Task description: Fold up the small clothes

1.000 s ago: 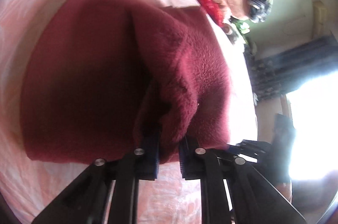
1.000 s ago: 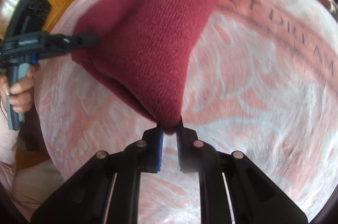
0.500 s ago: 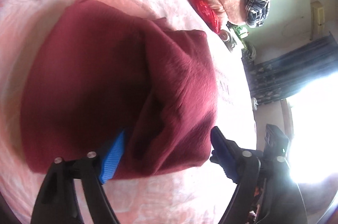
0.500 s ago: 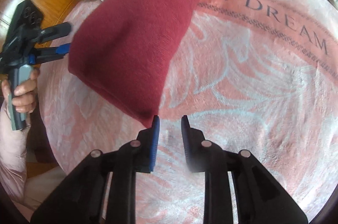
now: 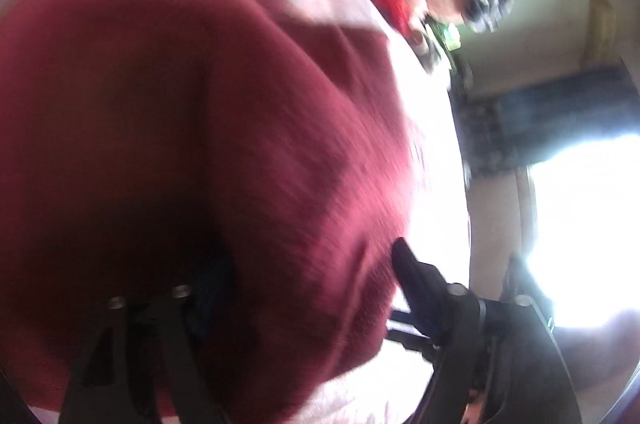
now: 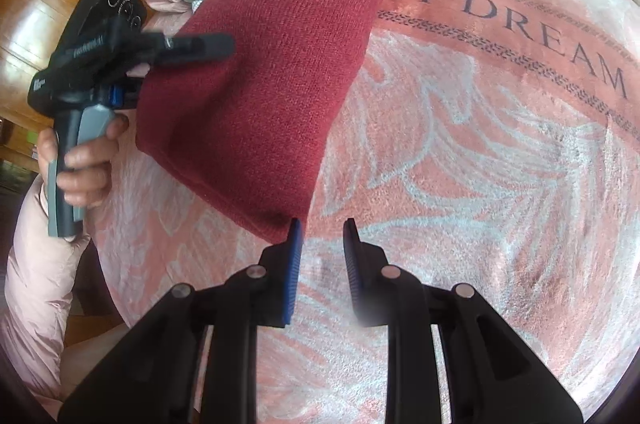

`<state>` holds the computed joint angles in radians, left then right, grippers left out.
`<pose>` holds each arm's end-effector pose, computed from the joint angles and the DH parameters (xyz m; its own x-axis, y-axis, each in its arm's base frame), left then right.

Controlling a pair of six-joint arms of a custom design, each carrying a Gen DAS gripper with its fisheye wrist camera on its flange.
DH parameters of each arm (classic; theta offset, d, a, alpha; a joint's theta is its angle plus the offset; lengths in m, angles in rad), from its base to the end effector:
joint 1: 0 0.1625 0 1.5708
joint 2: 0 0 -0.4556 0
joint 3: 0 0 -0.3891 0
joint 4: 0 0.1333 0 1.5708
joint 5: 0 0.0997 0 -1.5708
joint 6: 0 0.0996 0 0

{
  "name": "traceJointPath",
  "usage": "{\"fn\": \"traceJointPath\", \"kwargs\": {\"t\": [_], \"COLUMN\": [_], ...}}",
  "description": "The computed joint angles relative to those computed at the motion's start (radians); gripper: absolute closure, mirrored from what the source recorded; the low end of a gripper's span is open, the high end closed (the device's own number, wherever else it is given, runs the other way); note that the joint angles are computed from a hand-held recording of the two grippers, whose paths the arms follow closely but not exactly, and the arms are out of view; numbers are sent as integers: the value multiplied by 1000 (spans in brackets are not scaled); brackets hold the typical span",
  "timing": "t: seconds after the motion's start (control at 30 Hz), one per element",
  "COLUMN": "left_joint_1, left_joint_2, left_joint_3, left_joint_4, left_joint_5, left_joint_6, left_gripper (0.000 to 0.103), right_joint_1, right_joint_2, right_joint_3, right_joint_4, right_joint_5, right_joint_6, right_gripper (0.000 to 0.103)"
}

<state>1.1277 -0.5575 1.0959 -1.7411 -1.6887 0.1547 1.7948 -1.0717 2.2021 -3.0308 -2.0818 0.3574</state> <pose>-0.2238 -0.7551 0.0759 -0.8427 0.5128 0.1639 0.5363 0.7731 0.3386 0.1950 -0.4749 0.1606 -0.9032 0.2858 0.3203 0.1129 0.8780 -0.4651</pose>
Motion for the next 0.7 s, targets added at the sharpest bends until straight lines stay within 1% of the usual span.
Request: {"fn": "traceJointPath", "kwargs": {"t": [0.03, 0.07, 0.1, 0.17, 0.2, 0.23, 0.27, 0.3, 0.4, 0.5, 0.53, 0.63, 0.7], "left_joint_1": [-11, -16, -12, 0, 1, 2, 4, 4, -6, -5, -8, -17, -11], "left_joint_2": [0, 0, 6, 18, 22, 19, 17, 17, -12, -47, -67, -115, -144], "left_joint_3": [16, 29, 31, 23, 16, 18, 19, 16, 66, 108, 121, 119, 94], "left_joint_4": [-3, -17, -21, -21, -20, -26, -23, -11, -72, -123, -133, -139, -130], "left_joint_5": [41, 63, 55, 21, 12, 1, -18, -37, -14, -24, -32, -54, -69], "left_joint_6": [4, -2, -17, -55, -69, -74, -63, -46, -27, -43, -26, 20, 42], "left_gripper": [34, 32, 31, 30, 33, 41, 66, 74, 79, 82, 82, 82, 82], "right_joint_1": [2, 3, 7, 12, 14, 15, 15, 13, 9, 5, 4, -6, -11], "right_joint_2": [-3, -9, -11, -16, -19, -19, -18, -19, -17, -16, -14, -20, -21], "right_joint_3": [4, 7, 8, 13, 14, 14, 12, 12, 10, 11, 9, 15, 15], "right_joint_4": [-8, -8, -9, -12, -12, -10, -9, -9, -11, -14, -17, -27, -31], "right_joint_5": [1, 0, -2, -4, -4, -5, -5, -2, 1, 7, 9, 20, 28], "right_joint_6": [-1, -2, -2, -8, -12, -14, -15, -15, -8, -2, 0, 5, 8], "right_gripper": [81, 81, 78, 77, 77, 77, 77, 77, 77, 77, 77, 77, 77]}}
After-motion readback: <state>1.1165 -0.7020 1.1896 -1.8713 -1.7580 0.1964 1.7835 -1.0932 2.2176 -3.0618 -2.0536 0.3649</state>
